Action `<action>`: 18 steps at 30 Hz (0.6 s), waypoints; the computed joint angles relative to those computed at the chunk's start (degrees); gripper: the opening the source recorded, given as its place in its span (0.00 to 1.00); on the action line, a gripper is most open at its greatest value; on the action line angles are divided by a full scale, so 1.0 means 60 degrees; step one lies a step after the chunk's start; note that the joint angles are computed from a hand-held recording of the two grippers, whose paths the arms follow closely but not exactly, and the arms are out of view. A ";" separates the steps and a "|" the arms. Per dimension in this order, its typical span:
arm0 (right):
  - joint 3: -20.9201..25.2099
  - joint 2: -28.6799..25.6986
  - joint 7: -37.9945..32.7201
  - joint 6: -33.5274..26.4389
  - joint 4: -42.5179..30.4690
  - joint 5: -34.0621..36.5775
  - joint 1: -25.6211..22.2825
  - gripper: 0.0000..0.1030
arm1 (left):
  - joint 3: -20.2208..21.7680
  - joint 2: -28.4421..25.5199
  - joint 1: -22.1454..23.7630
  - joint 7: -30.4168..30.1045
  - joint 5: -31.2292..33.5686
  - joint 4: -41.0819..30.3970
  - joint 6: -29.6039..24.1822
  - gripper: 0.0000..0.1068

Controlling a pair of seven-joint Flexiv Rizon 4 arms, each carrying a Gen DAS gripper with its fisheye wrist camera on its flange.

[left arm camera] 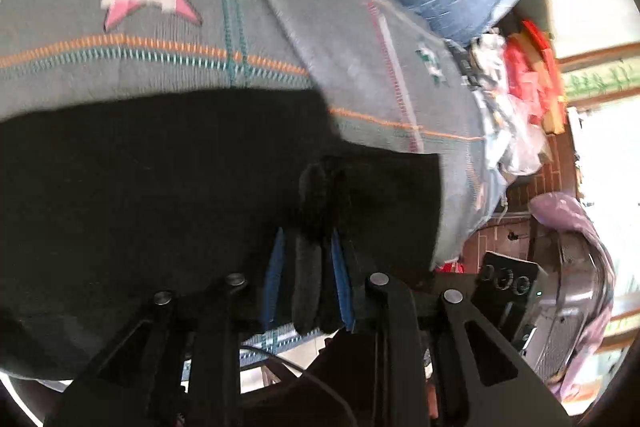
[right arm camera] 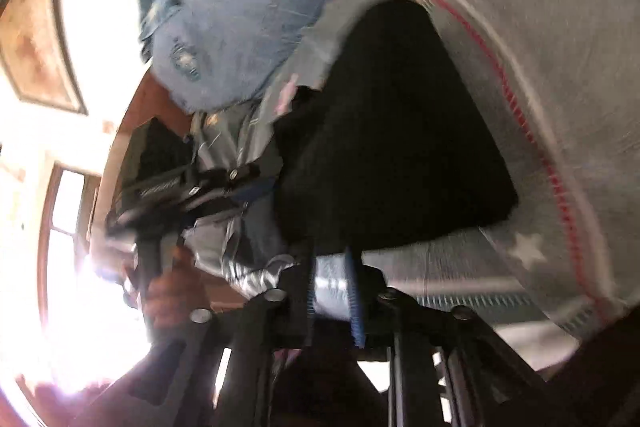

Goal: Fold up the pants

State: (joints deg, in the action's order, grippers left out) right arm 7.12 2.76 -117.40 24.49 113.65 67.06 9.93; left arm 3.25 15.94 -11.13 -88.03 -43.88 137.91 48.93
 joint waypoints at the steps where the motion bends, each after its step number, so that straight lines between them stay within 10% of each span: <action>1: -0.0098 0.0241 -0.0209 -0.0224 0.0022 0.0003 -0.0119 0.25 | 0.0063 0.0139 -0.0097 0.0211 -0.0315 0.0078 0.0100 0.23; 5: -0.0443 0.0801 -0.0994 0.0822 0.0100 0.0549 -0.0388 0.65 | -0.0041 0.0147 -0.0359 0.0566 -0.1317 0.0136 0.0722 0.63; 9: 0.0001 -0.0054 -0.0673 0.3188 -0.0327 -0.0393 0.0105 0.67 | -0.0275 -0.0561 -0.0320 0.0220 -0.0896 -0.0246 0.0735 0.67; 11: 0.0213 -0.0548 -0.0628 0.3978 -0.0505 -0.0762 0.0344 0.63 | -0.0415 -0.0952 -0.0194 -0.0278 -0.0327 -0.0468 0.0583 0.63; 13: 0.0451 -0.1107 -0.0434 0.4218 -0.0865 -0.1402 0.0604 0.18 | -0.0449 -0.1042 -0.0203 -0.0329 -0.0147 -0.0591 0.0444 0.12; 18: 0.0910 -0.0947 -0.1294 0.4819 -0.0997 -0.1348 0.0636 0.17 | -0.0671 -0.0655 0.0096 -0.1604 0.1841 -0.0729 0.1021 0.11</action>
State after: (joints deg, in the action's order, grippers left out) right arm 12.58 -2.92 -125.16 53.40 107.67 58.97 13.74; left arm -0.78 12.02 -10.56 -97.66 -32.83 133.54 55.06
